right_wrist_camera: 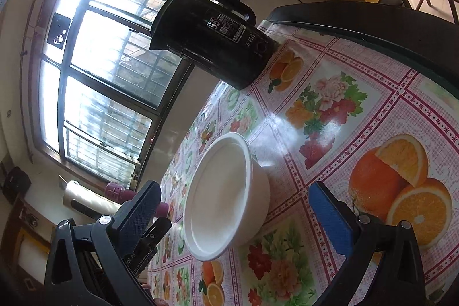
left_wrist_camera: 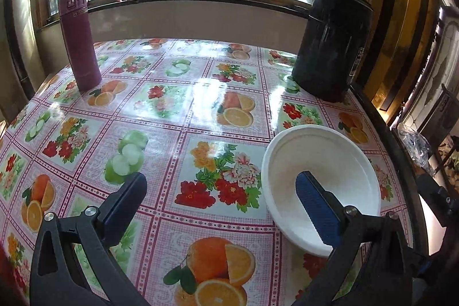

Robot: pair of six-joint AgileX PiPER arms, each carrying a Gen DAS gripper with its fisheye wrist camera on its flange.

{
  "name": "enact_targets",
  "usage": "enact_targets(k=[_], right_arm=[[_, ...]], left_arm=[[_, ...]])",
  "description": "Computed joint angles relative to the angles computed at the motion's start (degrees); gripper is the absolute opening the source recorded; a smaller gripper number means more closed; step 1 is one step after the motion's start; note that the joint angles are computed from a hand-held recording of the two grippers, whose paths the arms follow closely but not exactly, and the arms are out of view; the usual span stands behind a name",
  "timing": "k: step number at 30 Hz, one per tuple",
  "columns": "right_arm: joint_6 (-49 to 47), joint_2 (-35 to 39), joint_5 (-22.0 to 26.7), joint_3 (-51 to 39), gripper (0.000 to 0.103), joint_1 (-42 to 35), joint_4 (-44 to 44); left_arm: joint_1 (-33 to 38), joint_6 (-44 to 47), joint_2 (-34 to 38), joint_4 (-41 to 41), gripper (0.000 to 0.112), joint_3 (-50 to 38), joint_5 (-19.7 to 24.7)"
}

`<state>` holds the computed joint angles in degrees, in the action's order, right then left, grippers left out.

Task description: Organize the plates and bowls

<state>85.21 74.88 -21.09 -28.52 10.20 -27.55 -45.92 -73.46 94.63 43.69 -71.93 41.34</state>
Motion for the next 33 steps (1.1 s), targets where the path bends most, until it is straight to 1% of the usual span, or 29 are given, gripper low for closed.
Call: enact_targets(k=[1, 3, 4, 7, 9, 11, 13, 14, 18, 25, 30, 32, 33], right_arm=[[-0.33, -0.23, -0.71, 0.21, 0.103, 0.02, 0.60], [-4.66, -0.94, 0.63, -0.12, 0.103, 1.29, 4.70], [-8.27, -1.43, 2.16, -0.52, 0.103, 2.35, 8.11], [-20.63, -1.84, 5.65, -1.77, 0.103, 5.14, 19.64], [-27.10, -1.64, 7.32, -2.44, 0.103, 6.24, 25.69], [-28.91, -1.64, 7.82, -2.65, 0.103, 6.63, 27.22], [-35.87, -1.86, 8.58, -2.89, 0.103, 7.39, 33.90], [-37.21, -1.92, 8.67, -2.92, 0.103, 7.58, 35.16], [-36.05, -1.69, 9.30, -3.33, 0.103, 7.54, 33.65], [-26.77, -1.08, 9.57, -3.24, 0.103, 6.15, 25.25], [-28.52, -0.95, 9.71, -3.40, 0.103, 6.75, 26.82], [-24.58, -0.55, 9.38, -3.47, 0.103, 6.41, 22.76], [-23.87, -0.40, 9.55, -3.59, 0.103, 6.38, 22.11]], left_arm=[[0.01, -1.29, -0.21, 1.01, 0.103, 0.80, -0.69], [-0.16, -1.46, -0.20, 2.00, 0.103, 2.01, -2.02], [-0.14, -0.67, -0.26, 1.77, 0.103, 2.56, -2.84], [0.94, 3.74, 0.05, -2.20, 0.103, 2.42, -4.91], [1.18, 4.09, -0.38, -2.59, 0.103, 2.97, -6.10], [0.67, 2.68, -1.05, -0.68, 0.103, 3.56, -6.45], [-0.03, 2.23, -1.39, 0.81, 0.103, 3.71, -6.38], [-0.48, 1.95, -1.31, 1.50, 0.103, 3.55, -5.90], [-0.85, 2.42, -0.98, 1.37, 0.103, 3.26, -5.58], [-1.09, 2.47, -0.76, 1.42, 0.103, 3.33, -5.89], [-0.85, 3.31, -0.79, 0.39, 0.103, 3.47, -6.94], [-0.91, 3.61, -0.72, 0.12, 0.103, 3.45, -7.04], [-0.92, 3.79, -0.64, 0.04, 0.103, 3.42, -7.11]])
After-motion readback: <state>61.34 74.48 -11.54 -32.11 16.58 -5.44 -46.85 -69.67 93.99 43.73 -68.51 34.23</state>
